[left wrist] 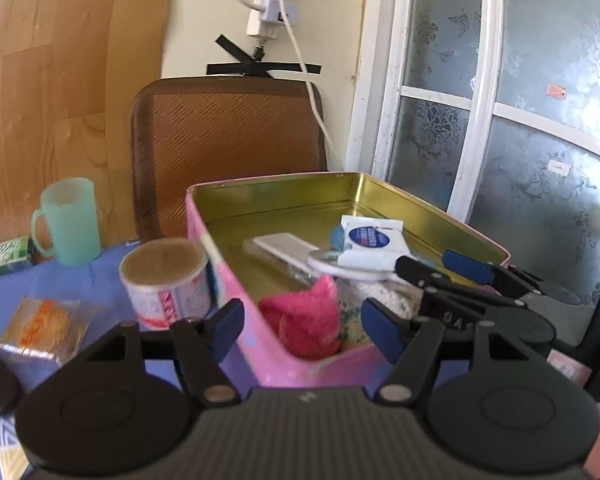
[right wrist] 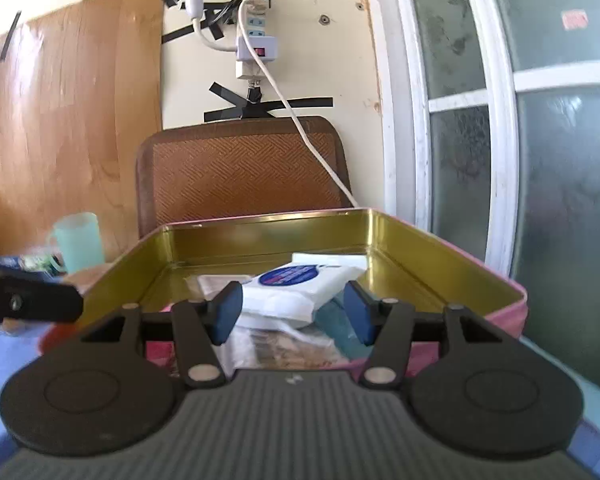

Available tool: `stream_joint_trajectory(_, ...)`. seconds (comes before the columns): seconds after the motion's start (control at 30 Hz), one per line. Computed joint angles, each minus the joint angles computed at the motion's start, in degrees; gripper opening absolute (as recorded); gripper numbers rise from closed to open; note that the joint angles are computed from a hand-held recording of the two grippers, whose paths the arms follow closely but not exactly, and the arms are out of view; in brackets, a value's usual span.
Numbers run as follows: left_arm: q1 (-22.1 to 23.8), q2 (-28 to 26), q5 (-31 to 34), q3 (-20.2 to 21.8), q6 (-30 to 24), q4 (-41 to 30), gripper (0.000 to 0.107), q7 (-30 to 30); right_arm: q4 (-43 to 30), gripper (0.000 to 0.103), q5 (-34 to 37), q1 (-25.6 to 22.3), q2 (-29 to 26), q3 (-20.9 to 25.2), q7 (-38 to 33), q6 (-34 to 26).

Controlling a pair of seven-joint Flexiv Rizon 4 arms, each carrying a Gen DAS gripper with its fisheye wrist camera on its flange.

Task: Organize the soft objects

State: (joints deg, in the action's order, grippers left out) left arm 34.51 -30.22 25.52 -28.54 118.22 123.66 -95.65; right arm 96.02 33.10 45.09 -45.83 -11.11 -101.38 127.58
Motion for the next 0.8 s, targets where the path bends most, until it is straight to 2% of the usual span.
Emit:
stream_joint_trajectory(0.13, 4.03, 0.27, 2.19, -2.69, 0.36, 2.07, 0.066, -1.48, 1.23, 0.058, 1.07, 0.89, 1.07, 0.4, -0.47, 0.36)
stream_joint_trajectory(0.33, 5.71, 2.31, 2.09, -2.46, 0.98, 5.21, 0.067, -3.71, 3.34, 0.058, 0.9, 0.55, 2.92, 2.97, 0.25, 2.91)
stream_joint_trajectory(0.57, -1.39, 6.32, -0.5, 8.1, 2.8, 8.13, 0.067, -4.62, 7.02, 0.059, 1.65, -0.11, 6.18, 7.06, 0.9, 5.09)
stream_joint_trajectory(0.7, -8.14, 7.57, -5.28, 16.81, 3.71, 10.04, 0.067, -3.39, 7.77, 0.059, 2.75, 1.23, 7.28, 6.97, -0.24, 4.14)
stream_joint_trajectory(0.8, -9.48, 8.1, -6.85, 20.01, 4.28, 11.53, 0.068, -3.33, 8.16, 0.059, 2.4, 1.65, 8.01, 7.35, -0.09, 2.27)
